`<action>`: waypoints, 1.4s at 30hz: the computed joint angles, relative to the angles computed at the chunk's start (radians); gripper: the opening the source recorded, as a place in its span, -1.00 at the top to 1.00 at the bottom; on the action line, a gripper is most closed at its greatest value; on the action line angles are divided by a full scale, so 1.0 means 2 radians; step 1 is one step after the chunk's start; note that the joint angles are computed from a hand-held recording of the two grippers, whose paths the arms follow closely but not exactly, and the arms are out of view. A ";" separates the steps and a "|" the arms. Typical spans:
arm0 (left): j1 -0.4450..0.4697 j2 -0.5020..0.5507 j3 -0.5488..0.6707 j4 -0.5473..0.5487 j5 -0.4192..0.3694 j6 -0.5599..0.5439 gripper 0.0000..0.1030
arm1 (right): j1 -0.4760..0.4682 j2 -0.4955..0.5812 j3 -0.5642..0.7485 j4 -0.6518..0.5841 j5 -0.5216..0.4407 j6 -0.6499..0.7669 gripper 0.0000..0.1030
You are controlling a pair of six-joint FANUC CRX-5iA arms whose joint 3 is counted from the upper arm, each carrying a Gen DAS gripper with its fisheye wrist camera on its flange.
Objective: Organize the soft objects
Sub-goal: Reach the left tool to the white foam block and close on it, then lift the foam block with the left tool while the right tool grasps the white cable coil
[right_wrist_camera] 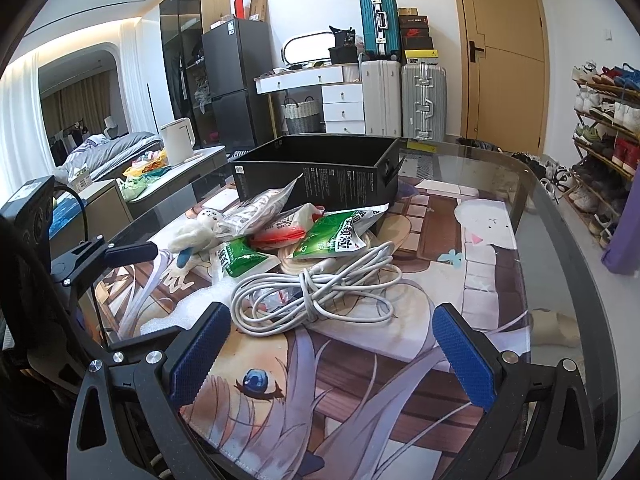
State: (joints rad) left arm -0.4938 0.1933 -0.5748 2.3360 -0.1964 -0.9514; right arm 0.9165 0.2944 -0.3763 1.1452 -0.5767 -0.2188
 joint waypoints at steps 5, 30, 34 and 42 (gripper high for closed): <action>0.038 0.004 -0.011 -0.136 -0.031 0.107 -0.57 | -0.001 0.001 -0.001 0.002 0.000 -0.005 -0.99; 0.117 -0.008 -0.023 -0.300 -0.146 0.242 0.39 | -0.003 0.009 0.016 -0.019 0.001 0.020 -0.99; 0.122 -0.010 -0.021 -0.301 -0.152 0.246 0.39 | 0.002 0.018 0.035 -0.061 -0.017 0.057 -0.99; 0.126 -0.011 -0.022 -0.286 -0.156 0.239 0.39 | -0.003 0.036 0.075 -0.143 -0.043 0.134 -0.99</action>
